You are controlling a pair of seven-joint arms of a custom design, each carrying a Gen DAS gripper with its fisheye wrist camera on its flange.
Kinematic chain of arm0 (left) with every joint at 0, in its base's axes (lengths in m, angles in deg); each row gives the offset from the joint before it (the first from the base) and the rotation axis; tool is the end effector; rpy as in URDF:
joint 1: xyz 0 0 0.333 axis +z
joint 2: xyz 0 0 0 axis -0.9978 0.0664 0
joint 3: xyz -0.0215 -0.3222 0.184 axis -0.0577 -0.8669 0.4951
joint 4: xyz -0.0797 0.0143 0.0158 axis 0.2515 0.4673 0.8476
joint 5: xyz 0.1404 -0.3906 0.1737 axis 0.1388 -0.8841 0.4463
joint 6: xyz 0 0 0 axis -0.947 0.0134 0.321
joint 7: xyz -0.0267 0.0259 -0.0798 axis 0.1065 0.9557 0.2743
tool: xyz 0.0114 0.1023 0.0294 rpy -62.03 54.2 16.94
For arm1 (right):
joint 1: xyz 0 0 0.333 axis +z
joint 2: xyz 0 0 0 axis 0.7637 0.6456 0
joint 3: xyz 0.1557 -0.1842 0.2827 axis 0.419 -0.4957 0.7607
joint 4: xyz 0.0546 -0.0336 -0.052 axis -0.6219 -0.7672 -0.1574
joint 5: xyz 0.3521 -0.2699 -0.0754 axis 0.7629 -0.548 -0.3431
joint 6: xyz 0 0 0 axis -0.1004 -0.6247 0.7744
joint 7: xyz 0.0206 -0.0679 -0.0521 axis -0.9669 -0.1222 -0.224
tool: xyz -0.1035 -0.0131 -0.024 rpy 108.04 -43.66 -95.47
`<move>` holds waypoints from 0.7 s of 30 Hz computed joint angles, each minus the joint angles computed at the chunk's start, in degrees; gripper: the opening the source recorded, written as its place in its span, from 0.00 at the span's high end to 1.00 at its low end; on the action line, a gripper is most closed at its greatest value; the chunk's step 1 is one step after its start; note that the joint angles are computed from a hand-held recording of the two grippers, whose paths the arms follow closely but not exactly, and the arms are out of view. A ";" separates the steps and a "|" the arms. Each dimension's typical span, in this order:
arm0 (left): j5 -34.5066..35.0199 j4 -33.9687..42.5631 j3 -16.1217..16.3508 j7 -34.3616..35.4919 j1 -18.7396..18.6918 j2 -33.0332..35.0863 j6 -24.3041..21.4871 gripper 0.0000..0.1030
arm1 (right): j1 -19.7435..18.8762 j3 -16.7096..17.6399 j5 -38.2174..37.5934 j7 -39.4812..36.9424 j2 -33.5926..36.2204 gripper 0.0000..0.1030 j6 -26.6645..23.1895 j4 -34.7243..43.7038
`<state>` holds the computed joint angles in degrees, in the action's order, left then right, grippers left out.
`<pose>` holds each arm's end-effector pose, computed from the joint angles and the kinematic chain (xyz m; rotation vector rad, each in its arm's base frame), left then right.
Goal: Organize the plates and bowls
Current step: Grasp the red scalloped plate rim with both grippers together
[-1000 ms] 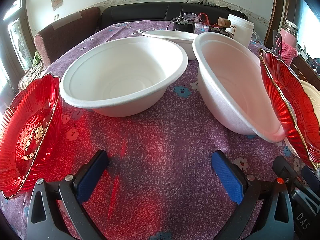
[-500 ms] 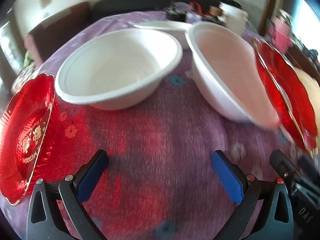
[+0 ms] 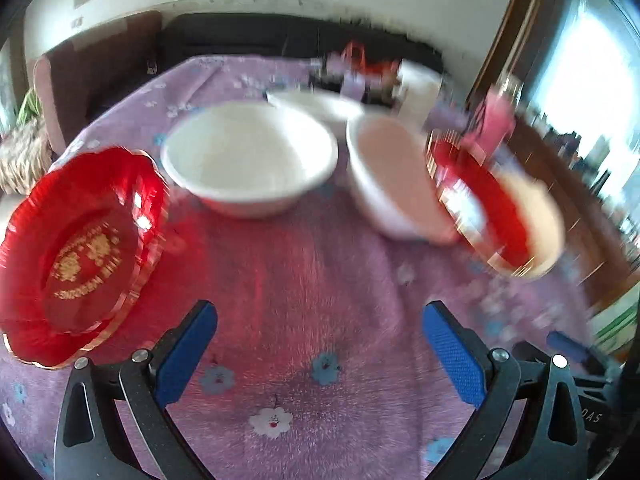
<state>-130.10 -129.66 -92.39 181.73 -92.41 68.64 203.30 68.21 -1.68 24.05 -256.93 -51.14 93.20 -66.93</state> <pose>0.6320 -0.2095 0.4425 -1.5226 2.3798 -1.0309 0.4516 0.2829 0.4366 -1.2474 2.3148 -0.5440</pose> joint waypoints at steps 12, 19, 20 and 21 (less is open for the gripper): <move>-1.06 9.15 -0.29 5.59 -1.82 0.34 0.75 0.00 | -9.04 -1.14 -9.88 2.35 -6.20 0.05 11.52 0.16; 14.25 19.70 -0.74 -6.44 -4.26 8.80 -5.22 0.00 | -10.99 -6.49 2.51 -7.06 1.50 0.35 28.28 0.70; 14.88 22.50 -1.08 -8.27 -4.05 10.92 -8.79 0.00 | -10.87 -6.65 4.45 -9.21 2.14 0.35 27.62 1.08; 16.37 25.21 -0.83 -11.29 -4.44 12.99 -11.71 0.00 | -11.48 -6.02 4.98 -9.97 2.53 0.35 26.25 1.60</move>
<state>-113.73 -104.45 -93.22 170.44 -96.84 81.63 191.60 56.73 -7.70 29.03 -266.90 -48.61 119.45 -65.34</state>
